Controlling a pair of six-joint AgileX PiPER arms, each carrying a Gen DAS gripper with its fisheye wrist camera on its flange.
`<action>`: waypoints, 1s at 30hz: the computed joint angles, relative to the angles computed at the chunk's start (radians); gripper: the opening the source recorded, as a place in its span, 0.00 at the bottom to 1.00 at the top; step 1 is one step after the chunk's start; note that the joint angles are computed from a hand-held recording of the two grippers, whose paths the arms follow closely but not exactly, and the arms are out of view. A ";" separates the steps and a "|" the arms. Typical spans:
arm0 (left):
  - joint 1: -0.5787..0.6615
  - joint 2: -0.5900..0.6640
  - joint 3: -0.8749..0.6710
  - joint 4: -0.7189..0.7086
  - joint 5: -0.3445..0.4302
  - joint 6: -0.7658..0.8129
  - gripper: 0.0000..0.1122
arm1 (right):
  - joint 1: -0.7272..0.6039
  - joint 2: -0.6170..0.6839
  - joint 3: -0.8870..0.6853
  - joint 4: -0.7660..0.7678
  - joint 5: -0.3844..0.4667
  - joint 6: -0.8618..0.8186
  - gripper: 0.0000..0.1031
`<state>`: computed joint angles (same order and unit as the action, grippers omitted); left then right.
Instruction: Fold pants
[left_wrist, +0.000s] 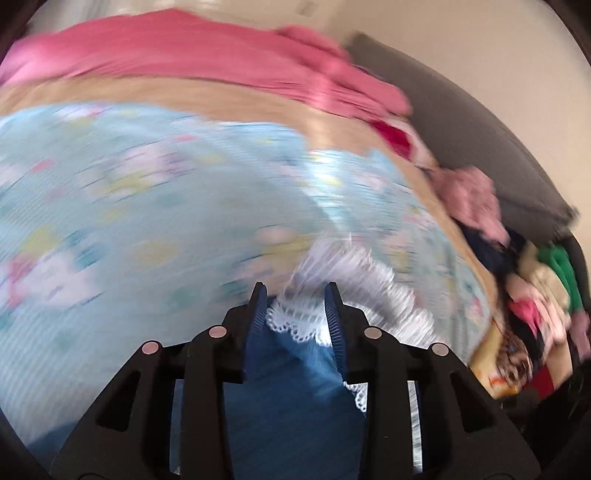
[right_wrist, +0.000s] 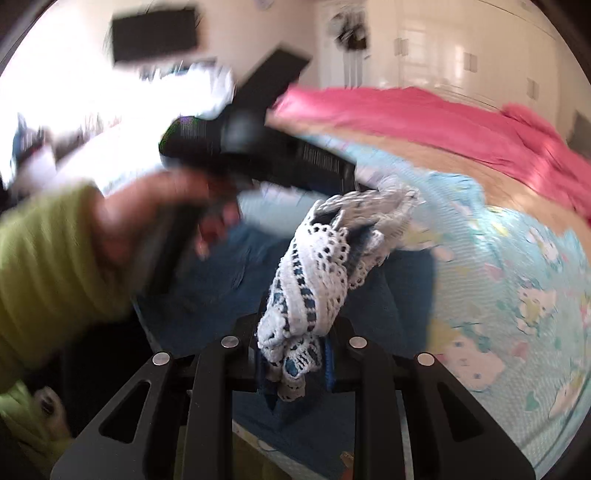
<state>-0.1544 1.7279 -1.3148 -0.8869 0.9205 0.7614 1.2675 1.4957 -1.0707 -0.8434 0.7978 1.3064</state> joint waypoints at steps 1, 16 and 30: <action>0.046 -0.013 0.024 -0.002 0.004 -0.012 0.21 | 0.008 0.045 -0.024 0.004 0.001 -0.025 0.21; 0.172 -0.145 0.180 0.007 0.020 0.052 0.40 | -0.131 -0.101 0.072 0.082 -0.151 -0.131 0.75; 0.007 -0.114 0.146 0.251 -0.126 -0.167 0.76 | -0.748 0.022 0.050 0.657 -0.290 -0.698 0.91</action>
